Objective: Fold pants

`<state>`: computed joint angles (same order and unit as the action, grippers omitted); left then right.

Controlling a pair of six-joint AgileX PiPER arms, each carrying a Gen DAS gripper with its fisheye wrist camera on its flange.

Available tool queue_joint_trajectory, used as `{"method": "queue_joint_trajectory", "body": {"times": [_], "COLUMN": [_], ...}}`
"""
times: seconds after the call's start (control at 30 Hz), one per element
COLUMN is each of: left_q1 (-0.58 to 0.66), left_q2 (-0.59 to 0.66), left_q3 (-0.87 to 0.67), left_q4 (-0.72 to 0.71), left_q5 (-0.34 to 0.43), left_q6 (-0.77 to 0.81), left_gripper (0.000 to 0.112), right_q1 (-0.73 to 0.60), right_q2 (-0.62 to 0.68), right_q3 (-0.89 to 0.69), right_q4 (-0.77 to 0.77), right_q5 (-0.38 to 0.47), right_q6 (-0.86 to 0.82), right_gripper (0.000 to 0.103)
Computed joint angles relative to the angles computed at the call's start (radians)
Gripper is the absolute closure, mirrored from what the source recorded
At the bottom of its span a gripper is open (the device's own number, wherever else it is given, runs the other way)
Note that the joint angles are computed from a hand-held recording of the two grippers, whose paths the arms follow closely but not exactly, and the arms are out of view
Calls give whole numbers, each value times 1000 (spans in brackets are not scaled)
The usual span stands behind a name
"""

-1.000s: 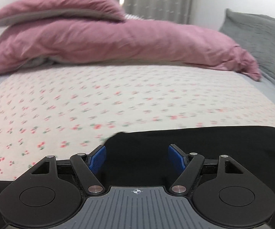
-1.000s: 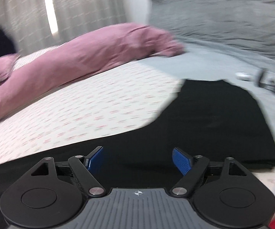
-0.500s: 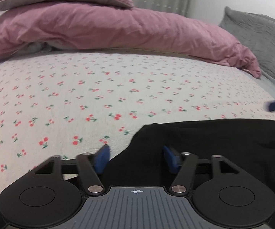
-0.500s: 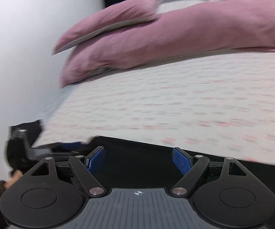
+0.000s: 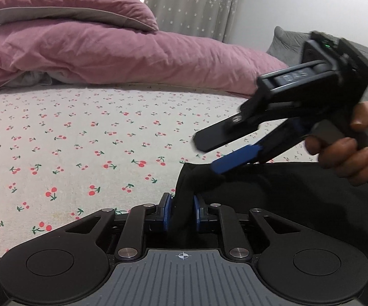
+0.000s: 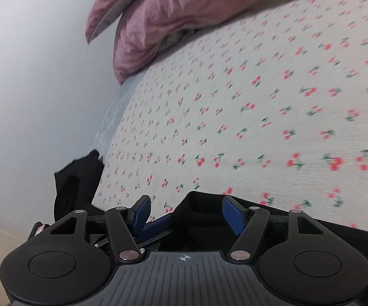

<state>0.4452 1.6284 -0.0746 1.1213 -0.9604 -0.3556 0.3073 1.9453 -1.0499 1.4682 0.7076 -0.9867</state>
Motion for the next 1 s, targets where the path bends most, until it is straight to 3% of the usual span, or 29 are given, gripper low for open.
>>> {"method": "queue_joint_trajectory", "body": {"times": [0.03,0.1,0.23,0.27,0.3,0.33,0.47,0.6,0.67,0.77,0.93,1.0], "left_q1": [-3,-4,7,31,71,116,275,254,240,176,-23,-100], "left_q2": [2,1,-42,-54,-62,-65,-52,-22,-35,-56,-50,-41], "left_q3": [0,-5,-30,-43,-52,-51,-56,-41,-40,-47,-95,-130], "left_q4": [-4,-2,64,121,182,223,378,304,293,238,72,52], "left_q5": [1,5,62,75,68,49,-13,41,51,80,166,192], "left_q6": [0,-11,-112,-158,-190,-192,-191,-101,-114,-148,-205,-255], "left_gripper": [97,96,82,79,71,62,48,44,42,40,41,44], "right_q1": [5,8,44,53,62,76,93,112,110,88,-19,-57], "right_q2": [21,52,106,117,121,114,102,167,180,104,-107,-227], "right_q3": [-25,-71,-155,-168,-178,-179,-188,-288,-294,-181,73,207], "right_q4": [-20,-70,-162,-167,-179,-198,-205,-342,-328,-171,109,182], "right_q5": [17,55,62,57,42,11,-80,-90,-96,-199,-246,-289], "right_q6": [22,76,189,194,201,204,213,362,357,237,-56,-169], "right_gripper": [40,54,60,67,85,95,97,97,97,65,56,45]}}
